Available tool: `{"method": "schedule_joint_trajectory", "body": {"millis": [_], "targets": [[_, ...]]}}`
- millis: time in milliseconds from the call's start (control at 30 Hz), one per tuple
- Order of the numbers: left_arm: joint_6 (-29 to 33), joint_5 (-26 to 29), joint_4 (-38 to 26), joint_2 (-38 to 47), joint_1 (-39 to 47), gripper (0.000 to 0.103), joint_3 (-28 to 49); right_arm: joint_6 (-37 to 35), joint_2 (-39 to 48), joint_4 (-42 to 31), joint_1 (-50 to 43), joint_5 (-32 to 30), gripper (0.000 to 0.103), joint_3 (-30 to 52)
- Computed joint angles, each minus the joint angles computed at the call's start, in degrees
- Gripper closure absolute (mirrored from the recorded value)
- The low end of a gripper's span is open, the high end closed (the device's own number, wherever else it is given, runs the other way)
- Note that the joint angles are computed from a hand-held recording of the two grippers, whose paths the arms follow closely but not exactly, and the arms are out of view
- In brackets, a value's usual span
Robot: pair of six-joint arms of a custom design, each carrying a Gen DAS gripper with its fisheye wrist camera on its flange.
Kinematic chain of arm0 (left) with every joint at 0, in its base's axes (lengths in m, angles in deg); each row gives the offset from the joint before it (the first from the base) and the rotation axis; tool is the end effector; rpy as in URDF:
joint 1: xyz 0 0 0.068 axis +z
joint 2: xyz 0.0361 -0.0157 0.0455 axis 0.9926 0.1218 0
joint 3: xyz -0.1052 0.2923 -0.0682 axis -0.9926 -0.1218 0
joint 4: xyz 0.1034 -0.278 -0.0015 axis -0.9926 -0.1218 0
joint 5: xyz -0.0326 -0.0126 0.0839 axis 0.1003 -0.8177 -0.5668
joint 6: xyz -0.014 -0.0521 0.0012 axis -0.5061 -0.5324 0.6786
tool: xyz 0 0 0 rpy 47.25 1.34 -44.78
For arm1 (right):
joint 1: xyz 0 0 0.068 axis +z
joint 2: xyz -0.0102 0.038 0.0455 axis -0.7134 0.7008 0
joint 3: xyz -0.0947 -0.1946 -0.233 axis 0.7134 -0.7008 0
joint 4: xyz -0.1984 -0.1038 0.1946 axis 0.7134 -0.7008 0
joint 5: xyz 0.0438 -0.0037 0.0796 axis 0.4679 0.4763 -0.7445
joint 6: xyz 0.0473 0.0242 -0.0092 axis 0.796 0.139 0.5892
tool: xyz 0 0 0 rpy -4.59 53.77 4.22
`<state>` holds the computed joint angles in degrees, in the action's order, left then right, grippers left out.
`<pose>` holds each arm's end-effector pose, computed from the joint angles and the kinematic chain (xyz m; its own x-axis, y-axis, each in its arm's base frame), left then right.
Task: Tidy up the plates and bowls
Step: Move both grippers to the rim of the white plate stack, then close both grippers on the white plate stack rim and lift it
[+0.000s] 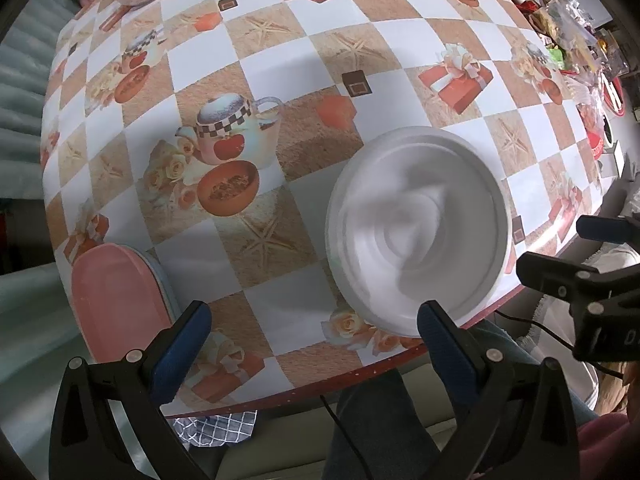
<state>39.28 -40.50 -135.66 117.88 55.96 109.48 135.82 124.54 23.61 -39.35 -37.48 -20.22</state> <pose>0.3484 -0.1737 0.2602 0.4179 0.9026 0.1027 0.9058 -0.4227 0.0284 0.2490 0.0327 0.2714 0.1992 0.9563 0.2140 0.9659 -0.2284 0.1216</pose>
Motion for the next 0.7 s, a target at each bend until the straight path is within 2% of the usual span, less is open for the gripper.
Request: {"method": "schedule_joint_trajectory", "body": {"millis": [700], "targets": [[-2.82,-1.32,2.62,1.50,-1.52,0.000,-1.53,-0.21,-0.26,4.93,-1.70,-1.75,0.000,-4.81]]}}
